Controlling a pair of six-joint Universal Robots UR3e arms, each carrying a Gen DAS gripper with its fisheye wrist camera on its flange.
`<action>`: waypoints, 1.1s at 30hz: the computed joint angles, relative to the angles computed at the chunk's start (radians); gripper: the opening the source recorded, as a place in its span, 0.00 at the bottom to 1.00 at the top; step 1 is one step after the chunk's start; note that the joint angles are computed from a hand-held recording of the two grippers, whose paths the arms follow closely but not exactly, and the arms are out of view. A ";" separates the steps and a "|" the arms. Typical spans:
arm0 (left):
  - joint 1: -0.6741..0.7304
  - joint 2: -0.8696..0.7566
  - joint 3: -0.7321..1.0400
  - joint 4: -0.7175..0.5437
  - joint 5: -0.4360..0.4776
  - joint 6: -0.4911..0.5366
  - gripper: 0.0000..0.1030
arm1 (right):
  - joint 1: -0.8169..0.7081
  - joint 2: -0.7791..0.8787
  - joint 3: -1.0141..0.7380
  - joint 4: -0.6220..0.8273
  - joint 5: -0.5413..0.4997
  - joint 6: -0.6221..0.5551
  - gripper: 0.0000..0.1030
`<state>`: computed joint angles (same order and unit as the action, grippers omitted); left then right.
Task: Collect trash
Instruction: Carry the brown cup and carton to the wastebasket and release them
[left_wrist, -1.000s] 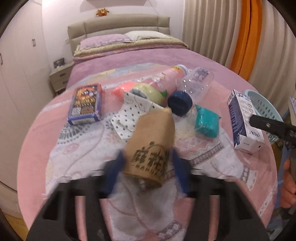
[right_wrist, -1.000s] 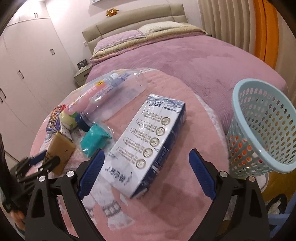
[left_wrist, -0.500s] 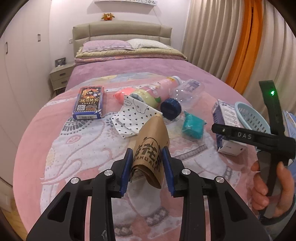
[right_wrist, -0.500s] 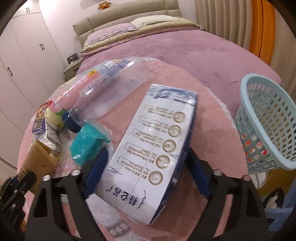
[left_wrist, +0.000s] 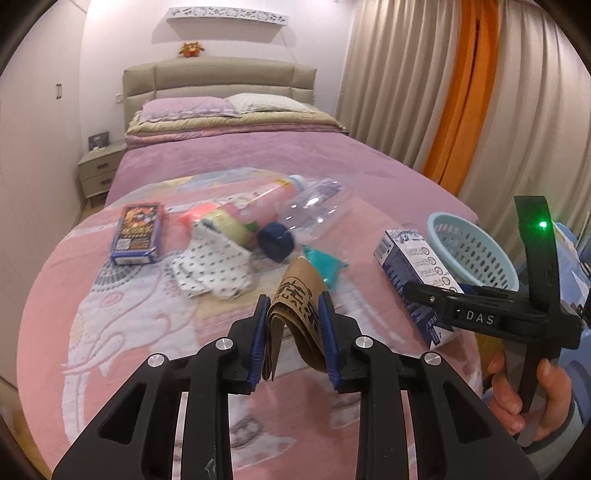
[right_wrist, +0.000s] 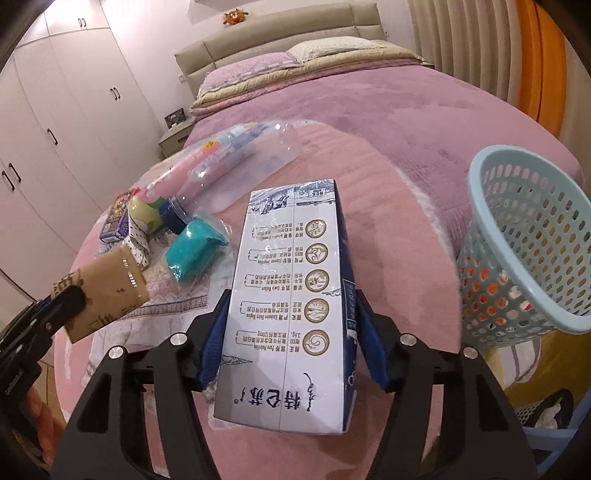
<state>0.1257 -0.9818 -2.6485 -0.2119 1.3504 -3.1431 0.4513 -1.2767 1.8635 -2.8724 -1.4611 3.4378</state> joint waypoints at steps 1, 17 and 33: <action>-0.019 -0.030 0.014 0.021 0.000 -0.013 0.25 | -0.006 -0.024 0.019 -0.009 -0.003 -0.004 0.58; -0.439 -0.709 0.605 0.226 0.165 -0.159 0.25 | -0.285 -0.336 0.227 -0.060 0.020 -0.074 0.58; -0.621 -1.384 1.611 -0.216 0.215 -0.111 0.28 | -0.672 -0.293 0.227 -0.013 0.070 -0.121 0.58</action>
